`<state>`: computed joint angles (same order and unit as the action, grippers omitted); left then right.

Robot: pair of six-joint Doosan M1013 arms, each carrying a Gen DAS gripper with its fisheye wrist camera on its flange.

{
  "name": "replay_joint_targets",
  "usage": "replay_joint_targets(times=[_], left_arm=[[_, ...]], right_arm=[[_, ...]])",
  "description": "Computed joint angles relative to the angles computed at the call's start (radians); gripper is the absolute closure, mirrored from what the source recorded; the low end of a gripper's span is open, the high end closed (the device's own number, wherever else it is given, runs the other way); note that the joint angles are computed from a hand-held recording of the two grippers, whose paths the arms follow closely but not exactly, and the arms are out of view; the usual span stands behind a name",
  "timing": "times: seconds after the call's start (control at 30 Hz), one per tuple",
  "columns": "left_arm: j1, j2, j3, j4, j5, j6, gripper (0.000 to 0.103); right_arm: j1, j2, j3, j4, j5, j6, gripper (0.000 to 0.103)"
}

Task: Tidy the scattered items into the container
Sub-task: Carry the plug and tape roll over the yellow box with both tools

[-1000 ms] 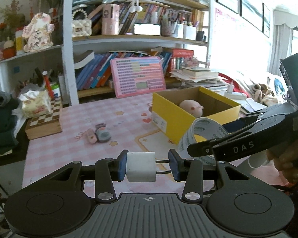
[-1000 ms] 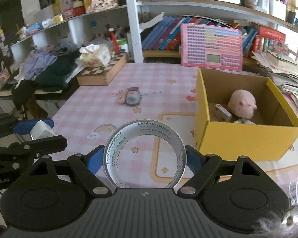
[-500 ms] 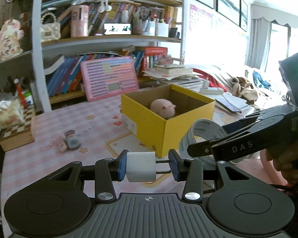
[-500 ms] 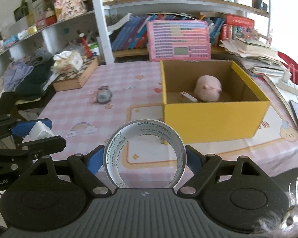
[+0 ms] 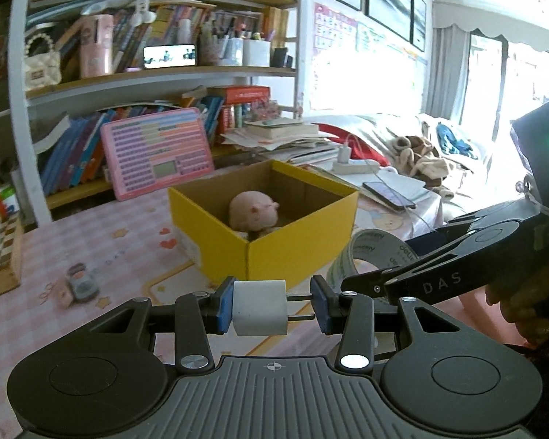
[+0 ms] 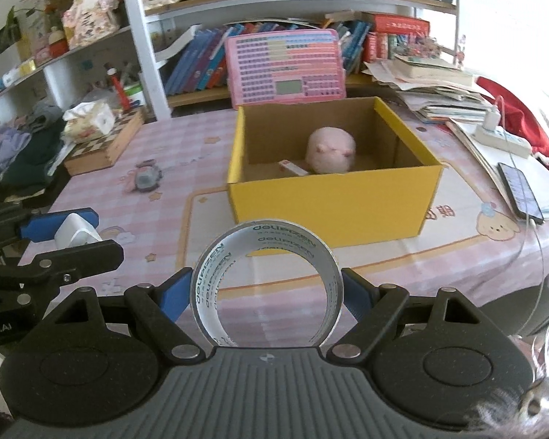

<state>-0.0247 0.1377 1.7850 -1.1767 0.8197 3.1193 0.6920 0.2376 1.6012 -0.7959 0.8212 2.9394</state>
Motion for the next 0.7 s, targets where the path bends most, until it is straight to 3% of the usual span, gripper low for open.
replay_joint_targets(times=[0.43, 0.7], left_arm=[[-0.089, 0.033, -0.045, 0.040, -0.015, -0.056, 0.061], [-0.137, 0.055, -0.082, 0.013, -0.063, -0.065, 0.061]], right_arm=[[-0.074, -0.053, 0.067, 0.053, -0.015, -0.020, 0.020], [-0.137, -0.076, 0.088, 0.029, -0.073, -0.051, 0.020]])
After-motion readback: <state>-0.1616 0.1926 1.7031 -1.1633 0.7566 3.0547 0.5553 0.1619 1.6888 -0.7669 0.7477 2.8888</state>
